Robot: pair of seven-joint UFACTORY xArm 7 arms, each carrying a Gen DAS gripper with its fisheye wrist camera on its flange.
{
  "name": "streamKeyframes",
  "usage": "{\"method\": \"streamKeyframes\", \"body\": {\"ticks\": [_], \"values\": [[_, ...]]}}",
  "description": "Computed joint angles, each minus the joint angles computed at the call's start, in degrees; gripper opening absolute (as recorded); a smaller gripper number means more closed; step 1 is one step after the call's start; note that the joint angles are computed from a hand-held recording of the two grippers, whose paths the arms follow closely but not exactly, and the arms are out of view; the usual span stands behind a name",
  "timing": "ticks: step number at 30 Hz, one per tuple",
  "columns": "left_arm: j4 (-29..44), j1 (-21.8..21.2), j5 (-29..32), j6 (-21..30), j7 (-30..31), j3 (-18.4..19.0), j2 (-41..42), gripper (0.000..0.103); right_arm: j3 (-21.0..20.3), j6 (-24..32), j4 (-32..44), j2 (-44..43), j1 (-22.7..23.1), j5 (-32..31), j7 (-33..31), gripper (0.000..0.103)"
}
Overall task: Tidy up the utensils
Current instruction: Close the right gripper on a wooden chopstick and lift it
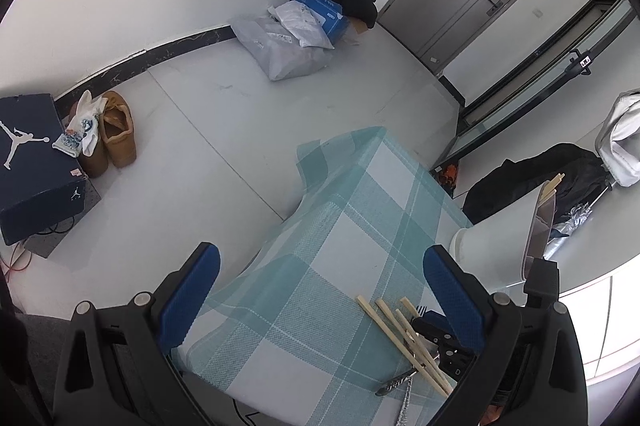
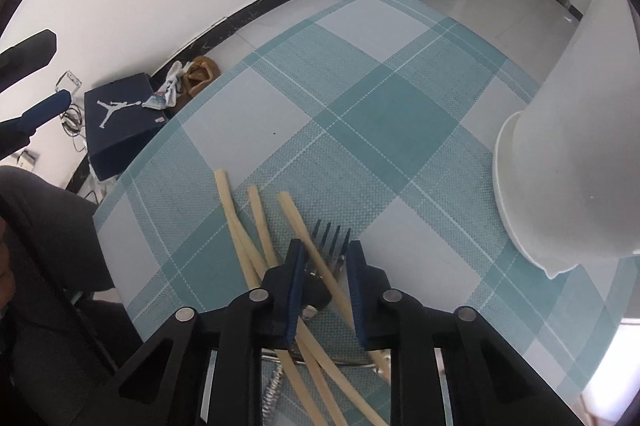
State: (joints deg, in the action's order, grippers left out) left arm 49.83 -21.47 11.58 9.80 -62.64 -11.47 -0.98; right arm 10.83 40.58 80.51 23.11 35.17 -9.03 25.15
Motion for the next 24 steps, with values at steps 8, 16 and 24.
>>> {"method": "streamKeyframes", "body": {"ticks": [8, 16, 24], "values": [[1.8, -0.9, 1.8, 2.0, -0.9, -0.1, 1.1, 0.100, -0.4, -3.6, -6.6, -4.6, -1.1, 0.3, 4.0, 0.006], [2.9, -1.9, 2.2, 3.8, -1.1, -0.1, 1.9, 0.100, -0.3, -9.7, -16.8, -11.6, -2.9, -0.4, 12.0, 0.003], [4.6, -3.2, 3.8, 6.0, -1.5, 0.0, 2.9, 0.100, 0.4, -17.0, -29.8, -23.1, -6.0, -3.9, 26.8, 0.003]]}}
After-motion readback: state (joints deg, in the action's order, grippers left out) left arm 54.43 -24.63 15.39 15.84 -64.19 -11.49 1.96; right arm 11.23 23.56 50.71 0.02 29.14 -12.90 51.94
